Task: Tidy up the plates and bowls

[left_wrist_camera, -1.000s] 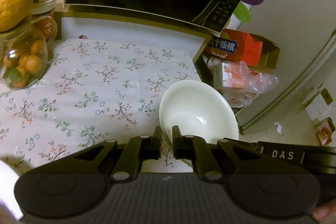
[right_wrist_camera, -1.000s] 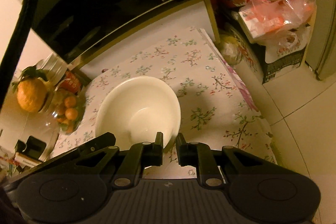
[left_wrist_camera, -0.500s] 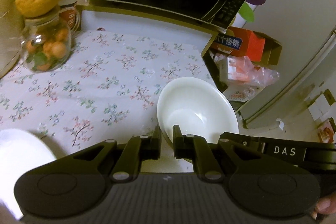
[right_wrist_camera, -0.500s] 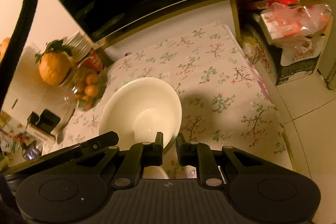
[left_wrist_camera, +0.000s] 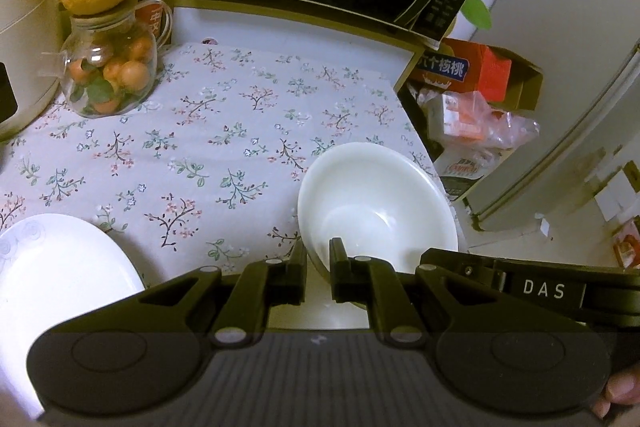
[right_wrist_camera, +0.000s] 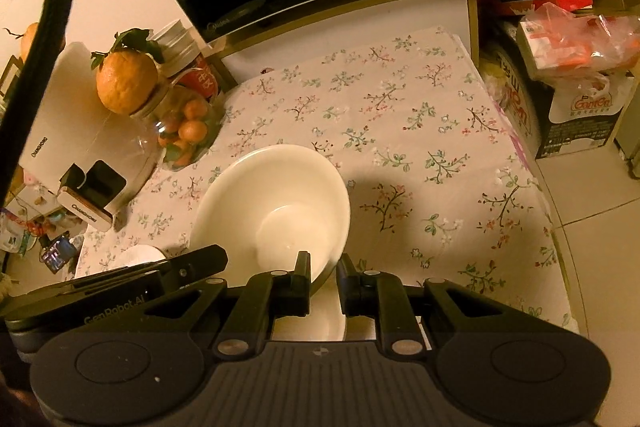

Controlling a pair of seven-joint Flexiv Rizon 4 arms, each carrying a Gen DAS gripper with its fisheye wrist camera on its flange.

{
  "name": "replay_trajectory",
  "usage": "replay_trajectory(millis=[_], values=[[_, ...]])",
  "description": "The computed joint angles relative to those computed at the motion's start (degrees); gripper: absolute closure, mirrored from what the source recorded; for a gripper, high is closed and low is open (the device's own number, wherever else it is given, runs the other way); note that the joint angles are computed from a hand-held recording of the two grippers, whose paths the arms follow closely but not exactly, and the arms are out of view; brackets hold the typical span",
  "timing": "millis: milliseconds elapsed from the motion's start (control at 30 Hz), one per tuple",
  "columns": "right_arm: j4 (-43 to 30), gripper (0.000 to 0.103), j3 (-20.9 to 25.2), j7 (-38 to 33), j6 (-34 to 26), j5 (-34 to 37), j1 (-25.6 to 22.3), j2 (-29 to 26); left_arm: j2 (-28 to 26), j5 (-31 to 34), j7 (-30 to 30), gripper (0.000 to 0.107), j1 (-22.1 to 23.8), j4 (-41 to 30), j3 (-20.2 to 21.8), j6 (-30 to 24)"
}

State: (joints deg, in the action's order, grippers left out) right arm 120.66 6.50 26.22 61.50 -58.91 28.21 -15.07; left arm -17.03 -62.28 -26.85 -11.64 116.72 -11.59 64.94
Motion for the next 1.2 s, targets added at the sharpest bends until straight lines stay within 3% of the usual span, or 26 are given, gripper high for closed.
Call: replay_trajectory(millis=[233, 633, 1200], values=[[0.09, 0.088, 0.09, 0.45, -1.01, 0.41, 0.12, -0.01, 0.31, -1.82, 2.73, 0.097, -0.38, 0.54, -0.29, 0.73], [-0.26, 0.088, 0.38, -0.86, -1.03, 1.44, 0.22, -0.42, 0.61, -0.36, 1.67, 0.097, -0.32, 1.05, 0.49, 0.05], [-3.19, 0.084, 1.22, -12.36, -1.30, 12.04, 3.77, -4.54, 1.19, 8.68, -3.42, 0.096, 2.41, 3.14, 2.46, -4.23]])
